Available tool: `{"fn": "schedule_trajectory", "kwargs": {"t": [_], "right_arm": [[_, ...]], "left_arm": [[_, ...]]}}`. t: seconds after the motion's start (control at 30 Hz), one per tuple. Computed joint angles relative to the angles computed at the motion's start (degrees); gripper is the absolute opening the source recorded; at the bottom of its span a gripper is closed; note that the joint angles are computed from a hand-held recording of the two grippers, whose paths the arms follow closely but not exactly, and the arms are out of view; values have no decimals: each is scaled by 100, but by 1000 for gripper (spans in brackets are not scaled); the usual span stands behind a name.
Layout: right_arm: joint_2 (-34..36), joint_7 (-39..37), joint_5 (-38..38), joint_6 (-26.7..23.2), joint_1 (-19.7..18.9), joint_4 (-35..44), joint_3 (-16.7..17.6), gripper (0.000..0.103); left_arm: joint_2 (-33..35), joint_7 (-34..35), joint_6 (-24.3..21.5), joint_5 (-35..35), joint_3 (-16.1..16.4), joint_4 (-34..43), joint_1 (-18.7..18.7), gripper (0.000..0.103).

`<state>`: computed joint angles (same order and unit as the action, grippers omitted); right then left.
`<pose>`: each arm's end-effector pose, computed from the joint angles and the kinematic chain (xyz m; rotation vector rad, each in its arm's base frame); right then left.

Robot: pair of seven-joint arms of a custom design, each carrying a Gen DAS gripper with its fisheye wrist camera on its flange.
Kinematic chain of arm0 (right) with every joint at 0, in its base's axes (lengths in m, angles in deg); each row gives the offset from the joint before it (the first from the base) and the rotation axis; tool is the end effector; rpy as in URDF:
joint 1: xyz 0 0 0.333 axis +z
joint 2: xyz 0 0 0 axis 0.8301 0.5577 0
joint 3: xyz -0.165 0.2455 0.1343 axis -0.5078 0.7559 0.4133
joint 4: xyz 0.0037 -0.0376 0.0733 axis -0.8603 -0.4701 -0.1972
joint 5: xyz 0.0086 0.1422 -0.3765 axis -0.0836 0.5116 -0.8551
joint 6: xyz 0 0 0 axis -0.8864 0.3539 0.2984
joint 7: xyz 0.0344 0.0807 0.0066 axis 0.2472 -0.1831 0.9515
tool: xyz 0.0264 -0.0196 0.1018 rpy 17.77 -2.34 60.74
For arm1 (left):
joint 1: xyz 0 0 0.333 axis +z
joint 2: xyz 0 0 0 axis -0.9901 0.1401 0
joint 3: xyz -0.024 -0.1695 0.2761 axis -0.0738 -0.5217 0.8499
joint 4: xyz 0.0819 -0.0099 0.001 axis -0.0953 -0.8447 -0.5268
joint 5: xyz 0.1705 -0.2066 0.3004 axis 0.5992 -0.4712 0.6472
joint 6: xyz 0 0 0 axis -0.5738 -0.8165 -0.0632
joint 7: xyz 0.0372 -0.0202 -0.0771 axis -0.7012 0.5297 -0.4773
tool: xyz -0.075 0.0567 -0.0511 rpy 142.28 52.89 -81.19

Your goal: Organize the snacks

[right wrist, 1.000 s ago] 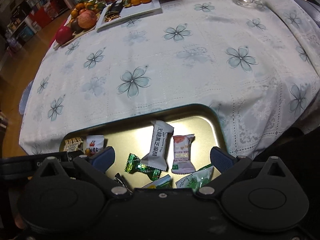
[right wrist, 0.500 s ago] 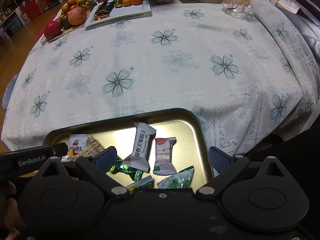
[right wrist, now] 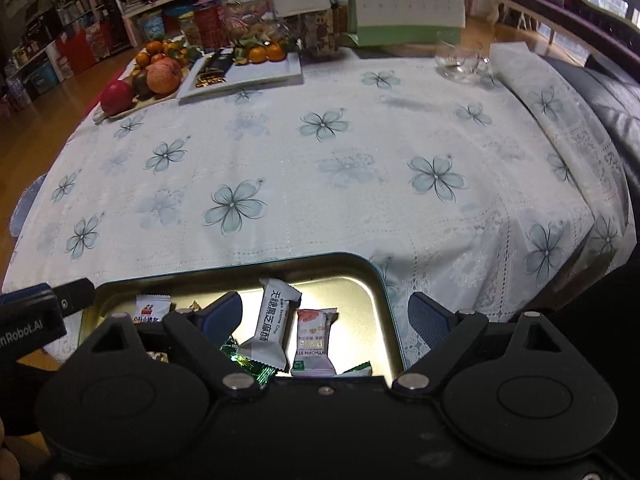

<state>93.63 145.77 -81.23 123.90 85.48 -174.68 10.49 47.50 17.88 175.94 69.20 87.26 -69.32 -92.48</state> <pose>0.6546 0.3494 0.4227 -1.7837 1.9515 -0.5212 0.6446 -0.1631 0.4202 -1.9005 1.7401 -0.7001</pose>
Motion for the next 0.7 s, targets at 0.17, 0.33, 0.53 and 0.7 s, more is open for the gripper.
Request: {"fn": "schedule_trajectory", "kwargs": {"t": [0.17,0.33,0.53,0.7], "right_arm": [[-263,54,-209,439,85,-453,-26,95],[-501,184,-208,566,85,-872,61,94],[-712,93,-70,844,6,-1338,209,95],[-830,88,-131,917,25,-1609,218,96]], "left_arm": [[-212,-1982,-301,1672,610,-206,-608,54],[-388,-514,-140,85,-200,-629,152,54],[-833,-2392,135,1400,85,-1260,-67,54],[-958,-1831,-34,960,-305,-1444,265,54]]}}
